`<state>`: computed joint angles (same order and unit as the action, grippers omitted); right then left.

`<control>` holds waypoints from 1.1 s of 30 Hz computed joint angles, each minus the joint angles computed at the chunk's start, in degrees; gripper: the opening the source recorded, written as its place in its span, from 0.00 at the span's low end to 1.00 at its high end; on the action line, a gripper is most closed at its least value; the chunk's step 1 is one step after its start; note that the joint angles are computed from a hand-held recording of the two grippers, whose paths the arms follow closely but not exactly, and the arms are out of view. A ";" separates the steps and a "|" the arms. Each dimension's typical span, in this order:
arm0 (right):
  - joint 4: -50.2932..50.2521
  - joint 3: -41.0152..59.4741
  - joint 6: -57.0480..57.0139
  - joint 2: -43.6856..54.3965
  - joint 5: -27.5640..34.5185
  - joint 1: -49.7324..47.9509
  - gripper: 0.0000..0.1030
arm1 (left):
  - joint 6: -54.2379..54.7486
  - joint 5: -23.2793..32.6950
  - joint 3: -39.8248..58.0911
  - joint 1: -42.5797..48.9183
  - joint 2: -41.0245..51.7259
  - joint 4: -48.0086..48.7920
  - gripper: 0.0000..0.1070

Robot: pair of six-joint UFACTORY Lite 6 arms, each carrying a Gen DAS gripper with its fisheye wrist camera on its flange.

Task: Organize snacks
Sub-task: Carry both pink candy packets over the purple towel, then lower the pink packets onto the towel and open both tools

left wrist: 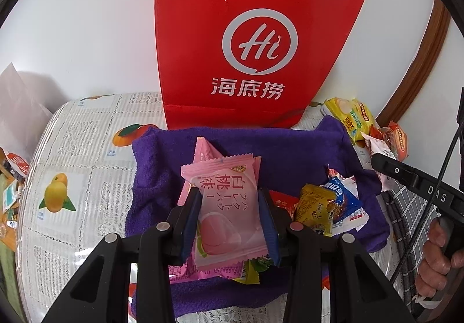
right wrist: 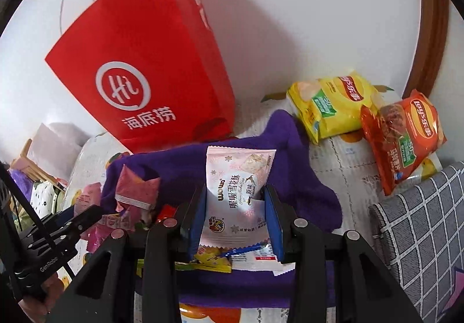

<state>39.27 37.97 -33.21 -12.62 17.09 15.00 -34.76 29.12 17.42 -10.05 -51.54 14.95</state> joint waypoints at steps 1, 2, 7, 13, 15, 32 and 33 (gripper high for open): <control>-0.10 -0.05 -0.02 0.03 -0.06 -0.08 0.37 | -0.17 0.10 0.07 -0.01 0.11 0.04 0.35; -0.18 -0.05 0.01 0.10 -0.25 -0.04 0.37 | -0.20 0.06 0.01 -0.01 0.13 -0.08 0.35; -1.70 0.66 0.79 2.08 -0.66 0.99 0.38 | 3.06 -0.44 -0.18 1.36 -0.10 -2.86 0.35; -3.44 1.58 3.00 6.47 -2.06 2.94 0.38 | 8.43 -1.69 -0.58 3.20 0.34 -7.89 0.35; -5.25 1.82 4.90 7.49 -2.49 3.62 0.38 | 8.05 -1.79 -0.65 2.66 0.27 -7.64 0.35; -13.32 3.58 13.19 12.00 -3.58 6.71 0.39 | 5.36 -2.45 -0.43 0.36 1.26 -5.67 0.35; -12.91 3.65 12.97 12.26 -3.72 6.79 0.39 | 5.78 -2.46 -0.41 0.50 1.22 -5.98 0.35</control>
